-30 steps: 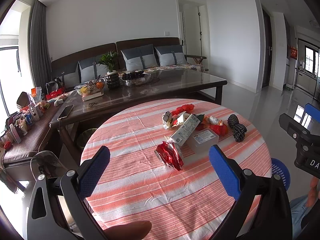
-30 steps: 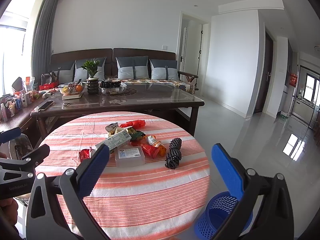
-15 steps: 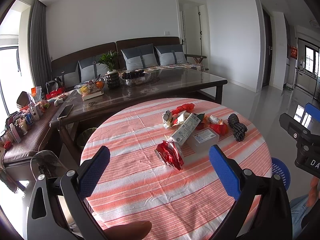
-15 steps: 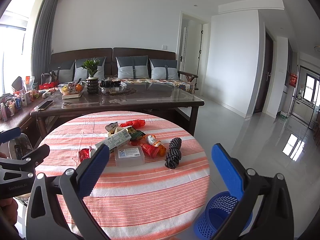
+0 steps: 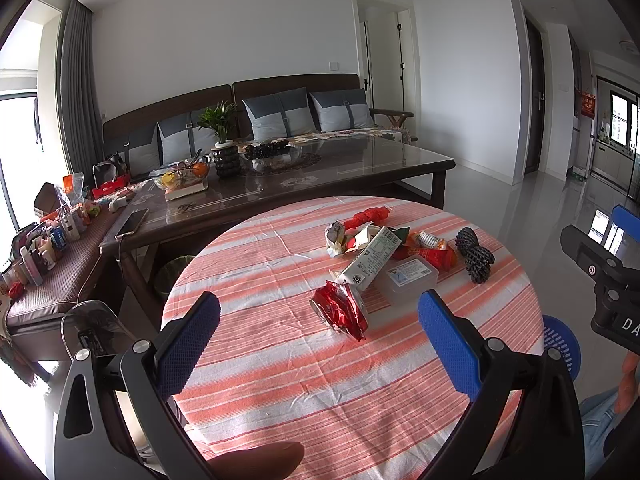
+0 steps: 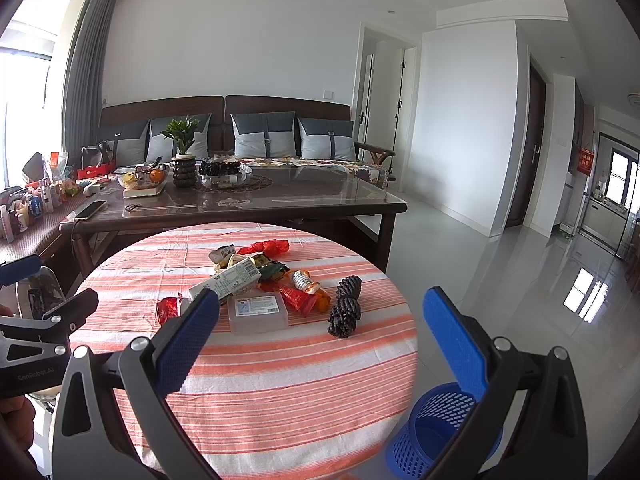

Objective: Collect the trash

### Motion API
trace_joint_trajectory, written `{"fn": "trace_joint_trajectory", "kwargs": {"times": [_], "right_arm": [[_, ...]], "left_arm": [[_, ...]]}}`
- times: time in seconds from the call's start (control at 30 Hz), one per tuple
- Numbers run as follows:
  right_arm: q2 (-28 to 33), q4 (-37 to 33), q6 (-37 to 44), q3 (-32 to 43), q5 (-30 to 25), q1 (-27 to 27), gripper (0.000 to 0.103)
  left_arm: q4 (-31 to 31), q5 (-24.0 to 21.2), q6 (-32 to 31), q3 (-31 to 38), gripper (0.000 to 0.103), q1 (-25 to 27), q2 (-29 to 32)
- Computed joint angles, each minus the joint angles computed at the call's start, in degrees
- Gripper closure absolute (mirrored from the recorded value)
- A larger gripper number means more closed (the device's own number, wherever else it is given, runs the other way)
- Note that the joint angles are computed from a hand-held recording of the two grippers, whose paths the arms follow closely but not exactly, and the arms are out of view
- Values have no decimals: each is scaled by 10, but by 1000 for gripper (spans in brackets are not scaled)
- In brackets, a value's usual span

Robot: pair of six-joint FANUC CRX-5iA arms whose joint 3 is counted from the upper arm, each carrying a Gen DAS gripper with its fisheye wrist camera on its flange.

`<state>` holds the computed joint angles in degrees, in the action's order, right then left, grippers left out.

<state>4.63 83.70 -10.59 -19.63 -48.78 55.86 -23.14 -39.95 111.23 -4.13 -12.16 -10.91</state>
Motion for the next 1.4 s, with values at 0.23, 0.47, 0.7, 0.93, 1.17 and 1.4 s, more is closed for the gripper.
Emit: {"fn": "trace_joint_trajectory", "kwargs": {"times": [0.23, 0.47, 0.7, 0.93, 1.17, 1.4], "right_arm": [[1, 1, -1, 1, -2, 0, 5], [0, 1, 0, 0, -2, 0, 5], [0, -1, 2, 0, -2, 0, 5], [0, -1, 2, 1, -4, 1, 5], [0, -2, 3, 1, -4, 1, 5], [1, -3, 4, 2, -5, 2, 5]], "left_arm": [[-1, -1, 1, 1, 5, -1, 0], [-1, -1, 0, 0, 5, 0, 0], [-1, -1, 1, 1, 5, -1, 1], [-1, -2, 1, 1, 5, -1, 1], [-1, -2, 1, 1, 5, -1, 1], [13, 7, -16, -10, 5, 12, -8]]}}
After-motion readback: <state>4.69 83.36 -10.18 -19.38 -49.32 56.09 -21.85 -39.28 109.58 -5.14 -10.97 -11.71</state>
